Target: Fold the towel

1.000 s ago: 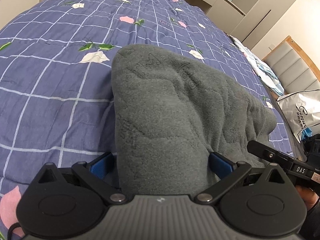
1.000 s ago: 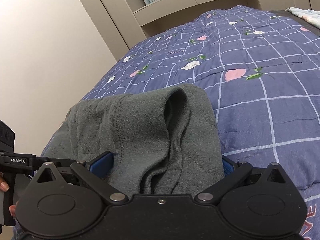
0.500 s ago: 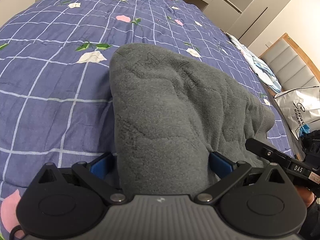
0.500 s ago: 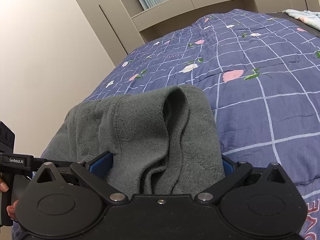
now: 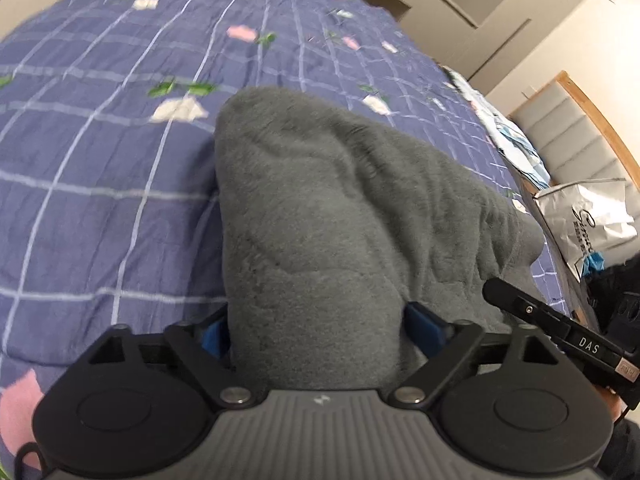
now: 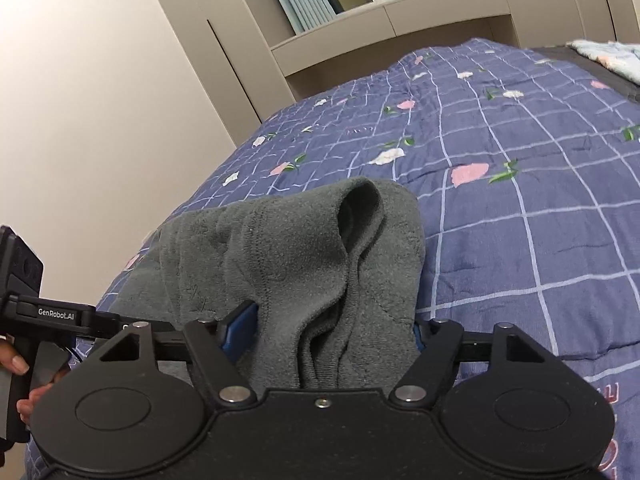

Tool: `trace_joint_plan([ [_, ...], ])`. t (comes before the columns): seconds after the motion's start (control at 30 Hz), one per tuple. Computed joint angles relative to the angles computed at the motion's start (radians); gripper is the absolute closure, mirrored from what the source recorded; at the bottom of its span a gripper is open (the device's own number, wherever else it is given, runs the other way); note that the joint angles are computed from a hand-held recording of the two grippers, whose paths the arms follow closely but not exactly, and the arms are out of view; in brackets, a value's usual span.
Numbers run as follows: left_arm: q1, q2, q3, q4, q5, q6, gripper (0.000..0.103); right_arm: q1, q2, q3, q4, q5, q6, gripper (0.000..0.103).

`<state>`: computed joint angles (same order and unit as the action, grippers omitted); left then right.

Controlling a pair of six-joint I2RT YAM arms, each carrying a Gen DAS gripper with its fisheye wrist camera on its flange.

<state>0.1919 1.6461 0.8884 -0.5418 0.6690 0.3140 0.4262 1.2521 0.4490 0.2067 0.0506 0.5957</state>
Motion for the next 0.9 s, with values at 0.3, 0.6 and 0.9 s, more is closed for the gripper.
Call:
trace_joint_plan([
  [0.3,-0.019,-0.024,0.016,-0.032,-0.028,-0.042,0.02,-0.027,0.045,0.042,-0.032,-0.042,0.038,0.026],
  [0.6,-0.001,-0.122,0.045,-0.146,-0.039,-0.046,0.044,0.044,-0.084,0.101,-0.208,0.031,0.067,0.051],
  [0.9,0.144,-0.151,0.151,-0.345,-0.029,0.066,0.045,0.212,-0.109,0.216,-0.317,0.117,0.115,0.053],
])
